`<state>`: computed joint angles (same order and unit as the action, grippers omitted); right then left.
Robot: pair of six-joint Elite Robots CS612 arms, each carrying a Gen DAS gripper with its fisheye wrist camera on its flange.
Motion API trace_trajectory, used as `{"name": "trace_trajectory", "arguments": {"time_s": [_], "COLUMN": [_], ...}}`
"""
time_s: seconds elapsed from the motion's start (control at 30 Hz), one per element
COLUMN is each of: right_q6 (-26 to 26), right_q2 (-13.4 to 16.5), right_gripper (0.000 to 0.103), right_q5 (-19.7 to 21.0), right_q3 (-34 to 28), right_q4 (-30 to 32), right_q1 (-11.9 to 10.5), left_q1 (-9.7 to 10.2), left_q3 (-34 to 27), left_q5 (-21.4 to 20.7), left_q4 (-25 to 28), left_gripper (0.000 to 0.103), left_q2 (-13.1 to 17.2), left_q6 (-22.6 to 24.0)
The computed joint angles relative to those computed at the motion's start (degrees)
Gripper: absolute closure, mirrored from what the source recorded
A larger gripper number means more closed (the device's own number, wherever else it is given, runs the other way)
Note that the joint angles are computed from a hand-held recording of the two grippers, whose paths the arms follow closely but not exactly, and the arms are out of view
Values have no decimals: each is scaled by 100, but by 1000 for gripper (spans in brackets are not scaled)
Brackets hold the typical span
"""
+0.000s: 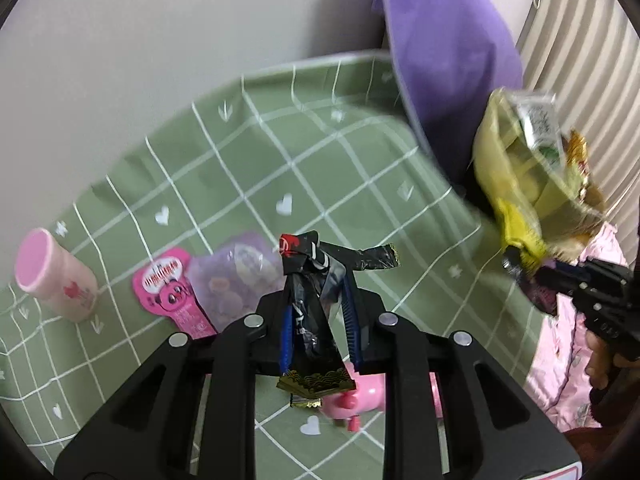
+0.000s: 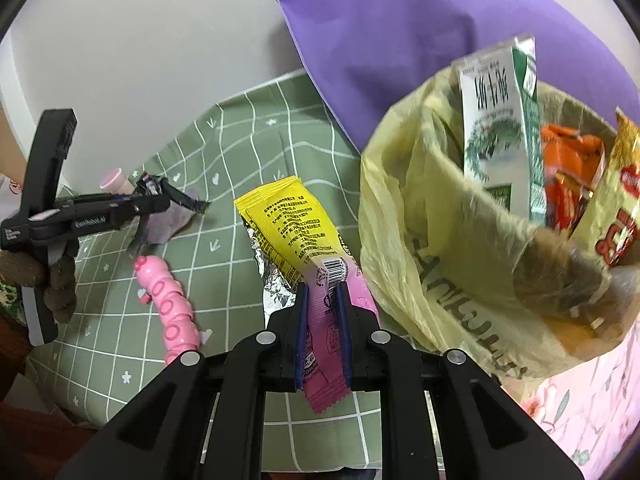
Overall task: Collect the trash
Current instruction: 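Carry the black wrapper and yellow-pink candy bar over the trash bag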
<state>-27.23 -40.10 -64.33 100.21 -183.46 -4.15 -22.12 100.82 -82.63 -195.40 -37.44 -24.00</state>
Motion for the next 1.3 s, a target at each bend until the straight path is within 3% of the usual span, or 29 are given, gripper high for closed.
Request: {"name": "trace_trajectory", "arguments": {"time_s": [0.33,0.5,0.67,0.9,1.17,1.3], "right_q6": [133,403,694,1060,994,807], "right_q2": [-277,-460,-589,-599,-239,-17], "right_gripper": [88,88,88,88,88,88], "right_q5": [246,339,212,90,149,60], "right_q3": [87,26,-65,-268,-793,-1102], "right_q4": [-728,-1314,-1800,-1635,-401,171], "right_q1": [-157,-325,-566,-833,-855,-790], "left_q1": [-206,-311,-382,-441,-495,-473], "left_q3": [-90,-459,-943,-1709,-2737,-3283], "left_q5": [73,-375,-1003,-1637,-1627,-1845], "left_q4": [-679,-926,-843,-341,1059,1688], "left_gripper": [83,83,83,83,83,85], "left_q2": [-294,-338,-276,32,665,986], "left_q6": [420,825,1005,1099,1076,1138]}}
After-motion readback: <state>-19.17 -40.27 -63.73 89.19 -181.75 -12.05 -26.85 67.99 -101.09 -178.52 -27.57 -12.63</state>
